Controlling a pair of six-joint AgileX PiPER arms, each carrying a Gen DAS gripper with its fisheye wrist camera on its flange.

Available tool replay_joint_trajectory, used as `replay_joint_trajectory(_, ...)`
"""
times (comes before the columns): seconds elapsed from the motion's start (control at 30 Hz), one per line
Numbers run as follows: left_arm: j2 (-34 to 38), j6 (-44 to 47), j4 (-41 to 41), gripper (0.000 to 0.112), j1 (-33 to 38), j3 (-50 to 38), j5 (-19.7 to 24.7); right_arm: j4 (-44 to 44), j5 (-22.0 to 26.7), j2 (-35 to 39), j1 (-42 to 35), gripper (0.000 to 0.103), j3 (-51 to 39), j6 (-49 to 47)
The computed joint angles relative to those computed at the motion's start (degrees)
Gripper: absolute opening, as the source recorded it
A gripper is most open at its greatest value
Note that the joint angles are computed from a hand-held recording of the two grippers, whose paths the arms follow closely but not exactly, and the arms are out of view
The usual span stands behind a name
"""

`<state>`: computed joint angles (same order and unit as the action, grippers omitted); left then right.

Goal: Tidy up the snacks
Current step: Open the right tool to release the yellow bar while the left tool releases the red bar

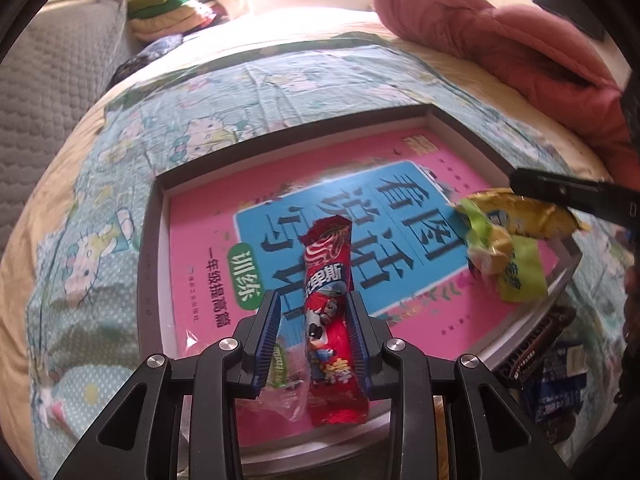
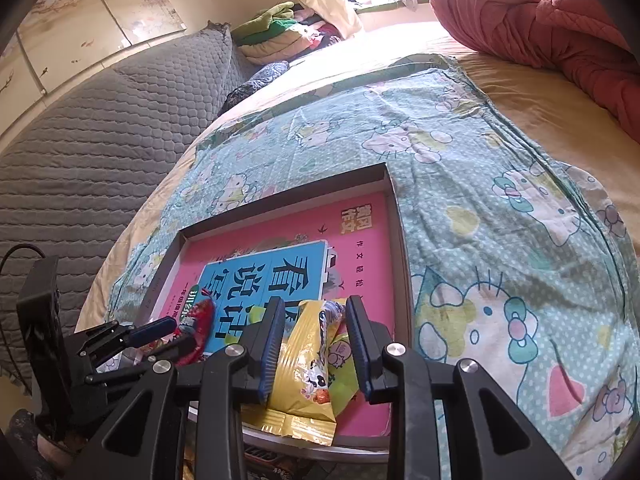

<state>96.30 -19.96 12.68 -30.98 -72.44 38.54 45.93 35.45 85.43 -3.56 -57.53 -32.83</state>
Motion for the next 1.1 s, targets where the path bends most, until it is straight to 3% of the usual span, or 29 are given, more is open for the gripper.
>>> replay_joint_trajectory(0.23, -1.34, 4.33, -8.67, 0.035, 4.15, -0.01, -0.57, 1.74, 1.01, -0.47, -2.66, 0.031, -0.55, -1.52)
replay_joint_trajectory(0.33, -2.65, 6.29, -12.16, 0.044, 5.40, 0.07, -0.87, 2.67, 1.29, -0.87, -4.16, 0.031, -0.75, -2.15)
replay_joint_trajectory(0.47, -4.12, 6.58, -13.32, 0.044, 5.91, -0.27, -0.25, 3.04, 2.50, -1.05, -5.45, 0.031, -1.13, -2.02)
replay_joint_trajectory(0.7, -7.47, 7.14, -14.06, 0.045, 6.62, 0.05, 0.92, -6.04, 3.88, -4.44, -2.58, 0.031, -0.29, 1.54)
replay_joint_trajectory(0.8, -9.07, 6.77, -14.14, 0.048, 6.67, 0.38, 1.44, -10.49, 2.95, -5.19, 0.33, 0.031, 0.51, 3.34)
replay_joint_trajectory(0.9, -10.39, 5.89, -13.34, 0.054, 6.79, 0.70, 2.10, -20.52, 0.20, -4.81, 4.91, 0.031, 0.67, 10.44)
replay_joint_trajectory(1.1, -13.62, 5.19, -13.75, 0.058, 7.77, 1.84, 3.24, -26.83, -1.82, -4.11, 7.46, 0.031, 1.03, 15.09)
